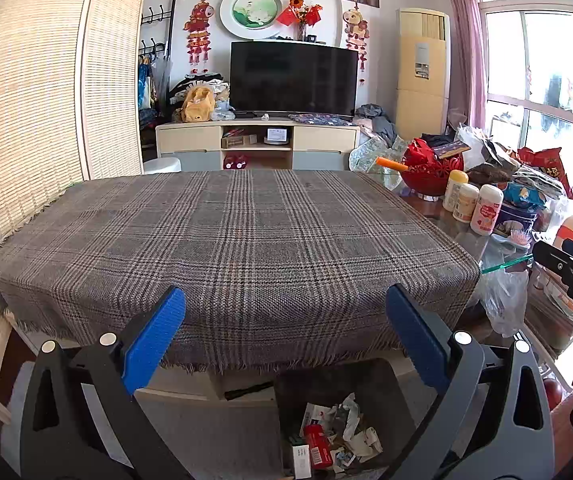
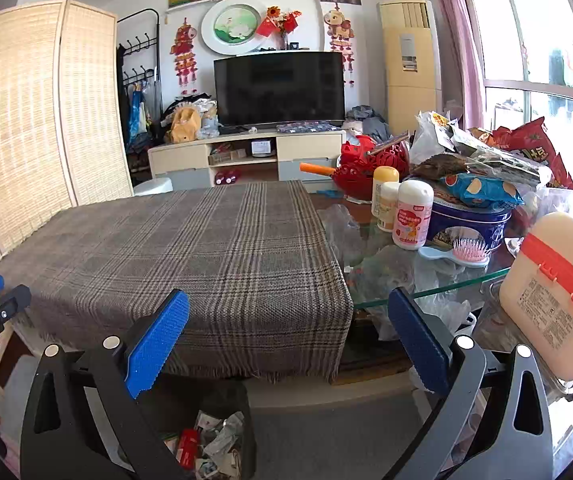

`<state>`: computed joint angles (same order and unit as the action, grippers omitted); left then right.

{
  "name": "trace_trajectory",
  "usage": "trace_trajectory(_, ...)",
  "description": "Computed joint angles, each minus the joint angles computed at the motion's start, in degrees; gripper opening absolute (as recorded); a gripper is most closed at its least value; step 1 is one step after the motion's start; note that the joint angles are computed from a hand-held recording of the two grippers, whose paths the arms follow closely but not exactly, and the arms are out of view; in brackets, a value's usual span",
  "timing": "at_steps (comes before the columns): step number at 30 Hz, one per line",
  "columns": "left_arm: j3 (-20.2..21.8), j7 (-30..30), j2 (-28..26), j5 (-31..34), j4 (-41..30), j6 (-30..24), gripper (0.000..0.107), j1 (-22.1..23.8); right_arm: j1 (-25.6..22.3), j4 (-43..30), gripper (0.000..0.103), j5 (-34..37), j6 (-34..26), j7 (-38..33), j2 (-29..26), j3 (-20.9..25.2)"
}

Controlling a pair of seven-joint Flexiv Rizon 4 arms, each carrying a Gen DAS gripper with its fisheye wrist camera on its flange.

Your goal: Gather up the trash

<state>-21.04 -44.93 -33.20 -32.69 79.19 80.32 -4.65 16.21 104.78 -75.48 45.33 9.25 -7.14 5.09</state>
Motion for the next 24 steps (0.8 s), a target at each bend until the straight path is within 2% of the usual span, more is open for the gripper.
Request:
trace_trajectory(5, 1.41, -1.21, -0.04, 0.92, -0.35, 0.04, 0.095, -0.77, 0.04, -0.1, 0.1, -0.01, -0.27, -0.19, -0.04, -0.01)
trace_trajectory(10, 0.49, -1.43, 0.05, 0.19, -0.4, -0.43, 0.095, 0.04, 0.03, -0.02, 0.1, -0.06, -0.25, -0.15, 0.02, 0.02)
trace_trajectory(16, 2.8, -3.3, -0.15, 1.7, -1.7, -1.73, 0.095, -1.11, 0.11, -0.21, 0.1, 0.32, -0.38, -0.58, -0.07, 0.03)
trace_trajectory(22, -2.46, 1.63, 0.55, -1.13, 0.71, 0.44, 0.095, 1.74, -0.07, -0.13, 0.1, 0.61, 0.08, -0.86, -0.04, -0.07)
trace_trajectory(24, -2.43, 2.04, 0.53, -1.54, 0.65, 0.64, 0.095, 1.65, -0.16, -0.07, 0.1, 0.56, 0.24, -0.8, -0.01, -0.12)
